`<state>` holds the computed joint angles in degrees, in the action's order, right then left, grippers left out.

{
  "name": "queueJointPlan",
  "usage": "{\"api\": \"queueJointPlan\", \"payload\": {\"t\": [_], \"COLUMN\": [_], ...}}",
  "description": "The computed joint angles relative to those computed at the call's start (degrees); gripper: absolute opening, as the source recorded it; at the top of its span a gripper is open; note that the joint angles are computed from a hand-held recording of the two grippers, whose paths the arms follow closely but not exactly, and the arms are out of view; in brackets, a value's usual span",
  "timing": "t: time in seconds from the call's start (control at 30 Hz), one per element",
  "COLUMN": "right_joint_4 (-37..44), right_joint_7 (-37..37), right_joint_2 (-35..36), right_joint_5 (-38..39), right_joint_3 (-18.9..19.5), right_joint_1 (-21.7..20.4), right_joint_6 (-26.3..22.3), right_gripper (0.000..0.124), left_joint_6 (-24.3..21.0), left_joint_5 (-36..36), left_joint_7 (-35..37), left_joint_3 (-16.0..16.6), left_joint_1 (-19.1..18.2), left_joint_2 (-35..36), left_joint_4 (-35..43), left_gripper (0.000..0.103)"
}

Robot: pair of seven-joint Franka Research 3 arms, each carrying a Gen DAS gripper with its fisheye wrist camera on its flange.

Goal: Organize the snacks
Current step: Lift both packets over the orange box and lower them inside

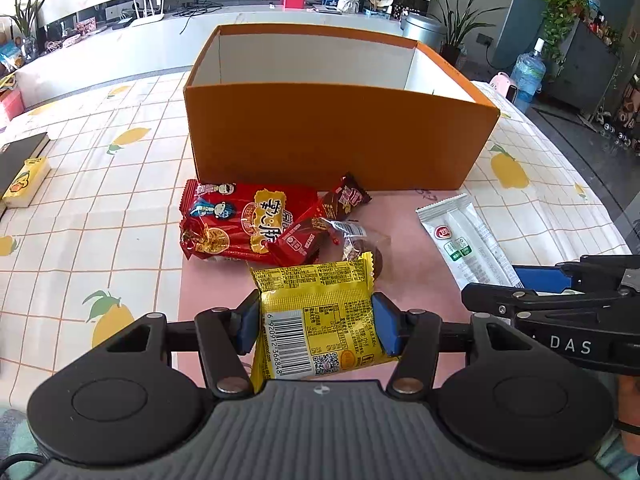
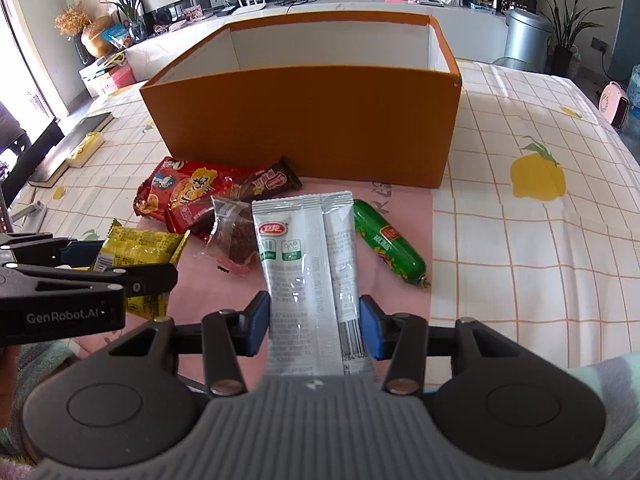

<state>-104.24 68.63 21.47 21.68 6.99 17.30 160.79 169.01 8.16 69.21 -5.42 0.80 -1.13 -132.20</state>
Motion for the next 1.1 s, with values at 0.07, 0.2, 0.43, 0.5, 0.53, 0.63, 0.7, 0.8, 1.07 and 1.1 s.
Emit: {"api": "queueJointPlan", "payload": {"t": [0.07,0.2,0.43,0.5,0.53,0.63,0.7,0.8,1.07,1.1], "right_joint_4": [-0.39,0.52,5.29,7.06,8.12,11.21,13.92,17.53,29.91,31.91], "right_joint_7": [-1.04,-2.69,-3.11,-3.38,-3.32,-3.12,-2.71,-2.08,-0.30,-0.09], "right_joint_2": [-0.88,-1.83,-0.95,-0.41,-0.04,1.22,2.46,4.40,11.75,12.98], "right_joint_5": [1.14,2.72,0.04,-0.83,-1.49,-3.19,-4.48,-6.46,-10.60,-11.02], "right_joint_3": [0.69,1.27,-0.11,-0.36,-0.60,-1.11,-1.54,-2.20,-3.54,-3.66], "right_joint_1": [-0.60,-1.11,0.01,0.16,0.39,0.86,1.26,1.90,3.04,3.15], "right_joint_6": [0.68,0.38,-0.63,-0.84,-0.95,-1.52,-2.43,-3.20,-7.50,-8.40], "right_gripper": [0.045,0.045,0.045,0.045,0.045,0.045,0.045,0.045,0.045,0.045], "left_joint_6": [0.11,0.38,0.29,0.37,0.45,0.57,0.54,0.31,-1.59,-1.86], "left_joint_5": [0.21,2.26,6.44,7.41,7.75,8.33,8.09,8.37,7.65,8.01], "left_joint_7": [-0.44,-1.98,-3.95,-4.11,-4.02,-3.66,-2.91,-2.21,0.26,0.17], "left_joint_3": [0.00,0.13,0.44,0.52,0.59,0.69,0.75,0.88,0.86,0.99], "left_joint_1": [0.04,0.40,1.30,1.51,1.61,1.81,1.95,2.18,2.66,2.62], "left_joint_2": [-0.65,-1.50,-0.92,-0.24,0.22,1.45,2.40,3.74,8.18,8.73], "left_joint_4": [0.08,0.86,4.85,6.38,7.23,9.49,11.06,13.10,19.55,20.31], "left_gripper": [0.065,0.065,0.065,0.065,0.065,0.065,0.065,0.065,0.065,0.065]}}
